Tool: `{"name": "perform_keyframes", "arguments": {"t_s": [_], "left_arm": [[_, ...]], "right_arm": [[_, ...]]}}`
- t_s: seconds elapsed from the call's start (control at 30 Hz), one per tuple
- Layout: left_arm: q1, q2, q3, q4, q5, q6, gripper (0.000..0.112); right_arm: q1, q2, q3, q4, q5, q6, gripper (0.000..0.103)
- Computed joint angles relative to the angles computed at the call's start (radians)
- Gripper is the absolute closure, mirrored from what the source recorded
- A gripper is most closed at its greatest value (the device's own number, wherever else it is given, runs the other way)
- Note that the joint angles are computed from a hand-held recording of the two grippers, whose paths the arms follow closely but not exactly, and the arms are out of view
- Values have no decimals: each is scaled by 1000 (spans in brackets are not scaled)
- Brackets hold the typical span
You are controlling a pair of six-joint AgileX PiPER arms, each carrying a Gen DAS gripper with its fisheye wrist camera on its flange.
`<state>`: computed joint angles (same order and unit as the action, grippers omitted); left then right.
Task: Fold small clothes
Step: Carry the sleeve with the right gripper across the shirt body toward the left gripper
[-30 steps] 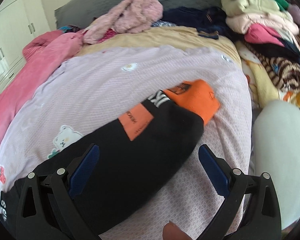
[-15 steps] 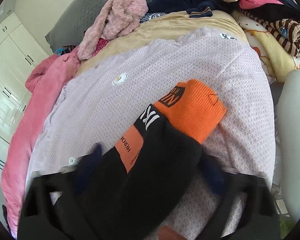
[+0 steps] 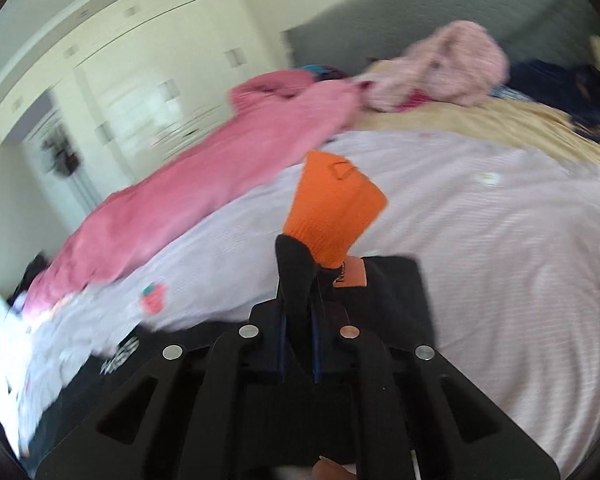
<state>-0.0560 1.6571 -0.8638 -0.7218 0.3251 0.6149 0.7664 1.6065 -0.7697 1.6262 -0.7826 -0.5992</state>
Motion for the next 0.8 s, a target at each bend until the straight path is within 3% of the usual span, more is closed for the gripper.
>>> {"name": "perform_keyframes", "arguments": {"t_s": [0.2, 0.53, 0.63, 0.7, 0.8], "left_arm": [[151, -24, 46, -281, 83, 268, 18], [255, -19, 62, -375, 143, 337, 18], [256, -16, 60, -380, 157, 335, 18], [255, -16, 60, -387, 166, 340, 18], [254, -12, 60, -396, 181, 343, 18]], "right_arm": [[99, 124, -154, -61, 112, -149, 95], [132, 212, -261, 60, 239, -371, 90], [118, 215, -263, 43, 307, -377, 75], [93, 183, -226, -69, 383, -285, 58], [104, 156, -209, -136, 372, -249, 57]]}}
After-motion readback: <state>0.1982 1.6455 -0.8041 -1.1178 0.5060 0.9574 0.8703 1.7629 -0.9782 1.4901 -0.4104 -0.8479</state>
